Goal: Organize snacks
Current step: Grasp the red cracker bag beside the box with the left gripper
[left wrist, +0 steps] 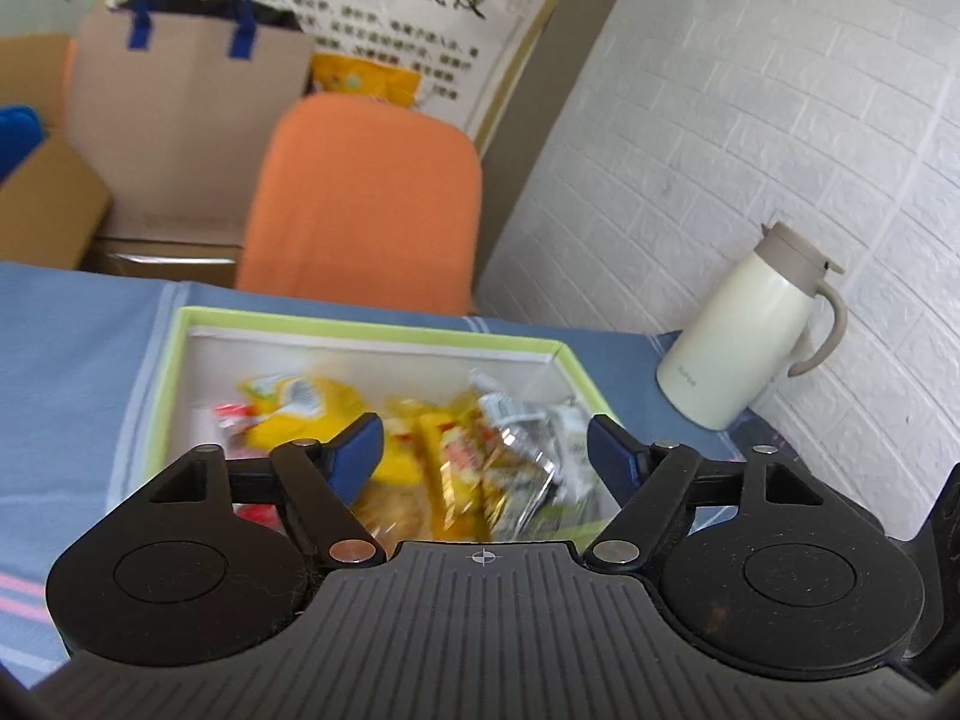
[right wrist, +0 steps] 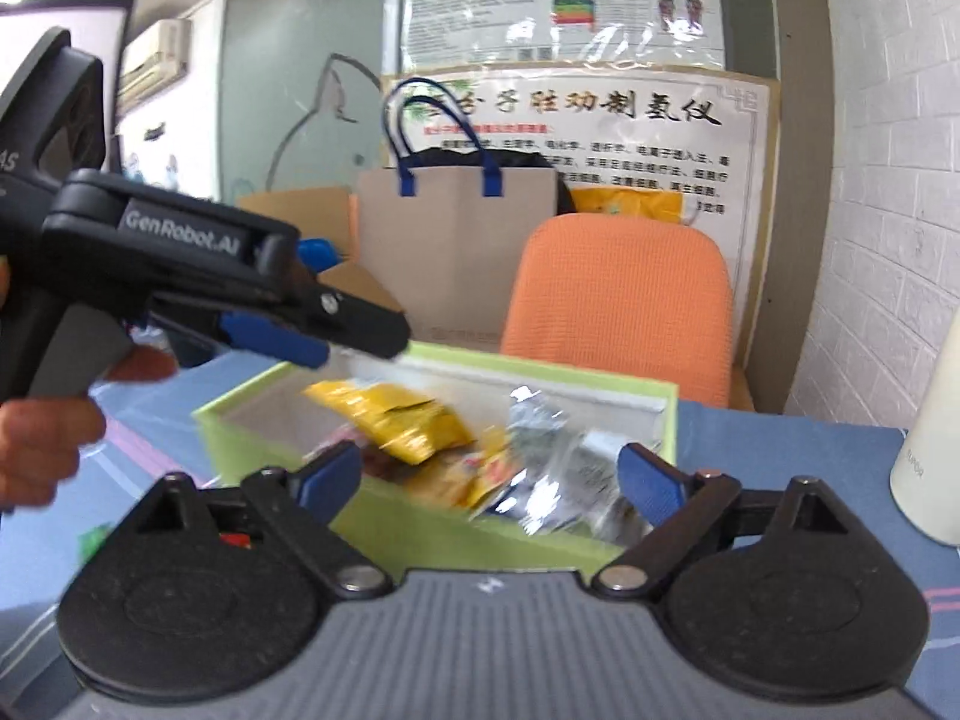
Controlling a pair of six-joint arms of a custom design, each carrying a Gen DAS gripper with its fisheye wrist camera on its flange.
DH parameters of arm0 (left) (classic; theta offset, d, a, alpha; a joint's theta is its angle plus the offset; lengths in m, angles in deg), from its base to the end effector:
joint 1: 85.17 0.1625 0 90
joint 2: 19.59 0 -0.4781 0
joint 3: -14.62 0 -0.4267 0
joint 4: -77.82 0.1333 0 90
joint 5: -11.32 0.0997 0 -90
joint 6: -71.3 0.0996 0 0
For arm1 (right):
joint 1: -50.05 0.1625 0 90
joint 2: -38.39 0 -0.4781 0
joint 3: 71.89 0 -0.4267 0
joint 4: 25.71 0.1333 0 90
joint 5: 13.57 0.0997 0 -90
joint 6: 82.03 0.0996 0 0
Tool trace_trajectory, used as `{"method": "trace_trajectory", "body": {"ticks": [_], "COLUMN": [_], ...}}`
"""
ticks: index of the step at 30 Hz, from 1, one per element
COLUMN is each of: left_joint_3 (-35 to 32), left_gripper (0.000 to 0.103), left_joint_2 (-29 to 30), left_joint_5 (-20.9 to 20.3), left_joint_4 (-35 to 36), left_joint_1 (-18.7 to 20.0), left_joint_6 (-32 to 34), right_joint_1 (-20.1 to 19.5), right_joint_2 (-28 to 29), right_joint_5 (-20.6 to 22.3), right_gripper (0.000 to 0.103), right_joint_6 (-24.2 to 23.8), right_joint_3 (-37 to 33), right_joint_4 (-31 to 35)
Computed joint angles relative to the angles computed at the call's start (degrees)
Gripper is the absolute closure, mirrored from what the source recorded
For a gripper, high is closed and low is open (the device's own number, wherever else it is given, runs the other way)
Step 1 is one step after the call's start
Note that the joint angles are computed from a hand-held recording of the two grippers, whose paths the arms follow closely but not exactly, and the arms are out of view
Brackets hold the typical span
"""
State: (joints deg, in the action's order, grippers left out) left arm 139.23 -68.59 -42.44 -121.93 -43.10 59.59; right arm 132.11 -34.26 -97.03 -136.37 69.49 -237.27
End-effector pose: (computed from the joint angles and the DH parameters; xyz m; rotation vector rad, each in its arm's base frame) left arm -0.2775 -0.5094 0.0995 0.5719 2.6075 -1.1398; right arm 0.0830 -0.4522 0.2409 1.0578 -2.2866 1.1451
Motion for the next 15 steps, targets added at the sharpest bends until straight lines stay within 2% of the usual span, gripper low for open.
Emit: {"method": "trace_trajectory", "body": {"ticks": [4,7,12,15], "left_joint_3": [7.37,12.08,15.24,15.0], "left_gripper": [0.037,0.036,0.036,0.035], "left_joint_2": [-2.92,-4.34,-6.18,-6.71], "left_joint_5": [6.56,8.92,5.78,3.19], "left_joint_4": [-2.05,-2.35,1.19,1.08], "left_joint_1": [-3.44,-4.95,-3.54,-2.11], "left_joint_6": [-2.71,-6.2,-12.87,-13.11], "right_joint_1": [-0.46,-0.11,2.22,3.72], "right_joint_2": [-1.42,-0.45,0.99,1.61], "right_joint_5": [-0.03,-1.35,-3.3,-3.97], "right_gripper": [0.01,0.01,0.01,0.01], "right_joint_6": [-1.5,-2.07,-2.19,-0.87], "right_joint_3": [5.42,8.7,9.88,8.35], "right_joint_4": [-0.52,-2.24,-2.69,-1.33]}}
